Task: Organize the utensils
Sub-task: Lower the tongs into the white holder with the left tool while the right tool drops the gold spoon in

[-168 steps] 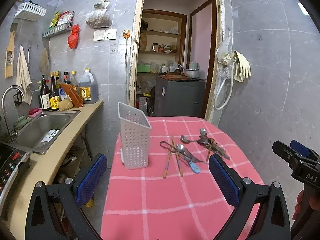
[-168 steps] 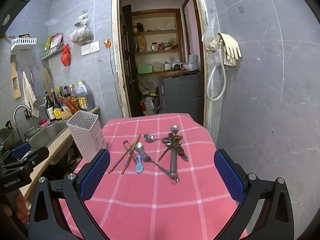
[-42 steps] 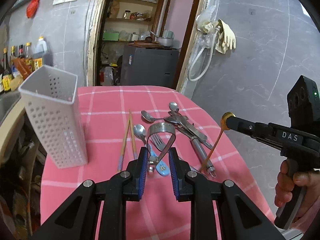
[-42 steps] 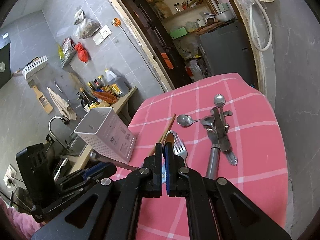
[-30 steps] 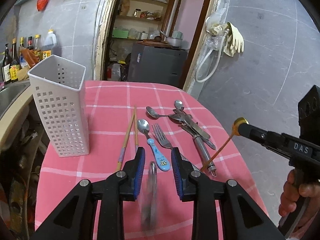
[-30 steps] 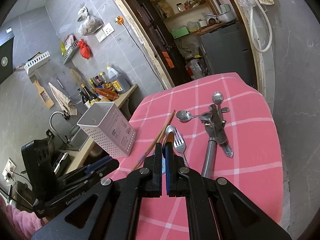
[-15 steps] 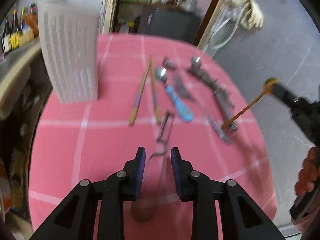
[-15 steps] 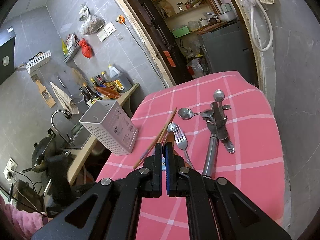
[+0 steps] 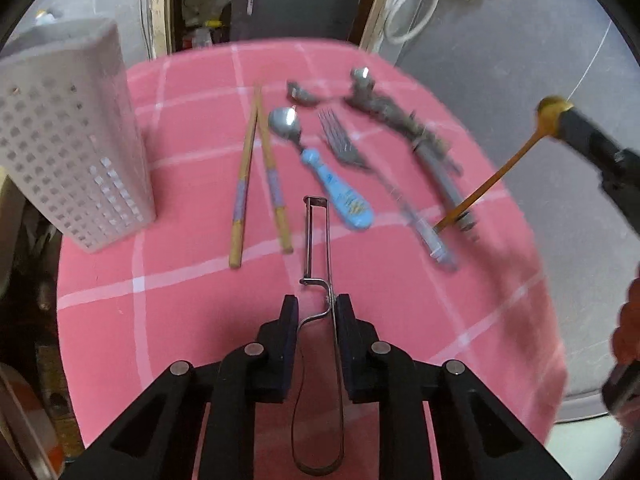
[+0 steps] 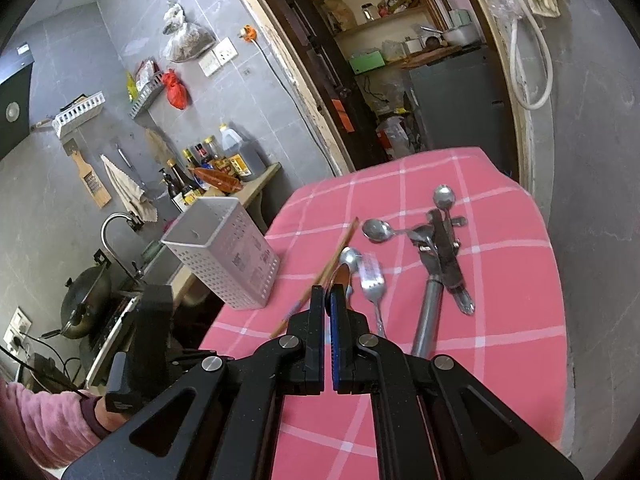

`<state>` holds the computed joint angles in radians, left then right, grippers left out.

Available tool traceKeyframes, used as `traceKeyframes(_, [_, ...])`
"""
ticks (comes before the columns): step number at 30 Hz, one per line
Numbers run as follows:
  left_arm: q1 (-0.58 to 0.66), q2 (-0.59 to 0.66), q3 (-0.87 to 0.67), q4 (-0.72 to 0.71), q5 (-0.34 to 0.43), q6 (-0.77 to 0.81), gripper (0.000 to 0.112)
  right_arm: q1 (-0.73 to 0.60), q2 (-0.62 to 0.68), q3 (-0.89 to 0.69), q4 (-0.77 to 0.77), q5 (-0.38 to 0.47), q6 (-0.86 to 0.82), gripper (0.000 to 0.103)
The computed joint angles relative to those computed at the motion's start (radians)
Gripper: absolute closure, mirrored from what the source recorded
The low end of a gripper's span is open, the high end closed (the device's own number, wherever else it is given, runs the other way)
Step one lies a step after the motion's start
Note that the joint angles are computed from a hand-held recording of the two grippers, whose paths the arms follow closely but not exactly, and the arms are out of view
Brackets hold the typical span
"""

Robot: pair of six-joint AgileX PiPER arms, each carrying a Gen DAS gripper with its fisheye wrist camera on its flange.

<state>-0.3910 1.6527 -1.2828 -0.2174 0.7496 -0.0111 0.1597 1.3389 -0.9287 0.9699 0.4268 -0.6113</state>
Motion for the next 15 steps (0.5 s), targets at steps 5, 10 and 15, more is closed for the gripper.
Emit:
traceKeyframes(5, [0.049, -0.122, 0.043, -0.093, -0.063, 0.04, 0.094, 0.036, -0.002, -0.084, -0.069, 0.004, 0.084, 0.101])
traceKeyframes(10, [0.146, -0.204, 0.006, -0.197, -0.108, 0.078, 0.094, 0.076, 0.033, -0.204, -0.085, 0.005, 0.106, 0.101])
traceKeyframes(15, [0.278, -0.217, -0.102, -0.302, -0.147, 0.132, 0.094, 0.126, 0.147, -0.416, -0.034, 0.011, 0.087, 0.101])
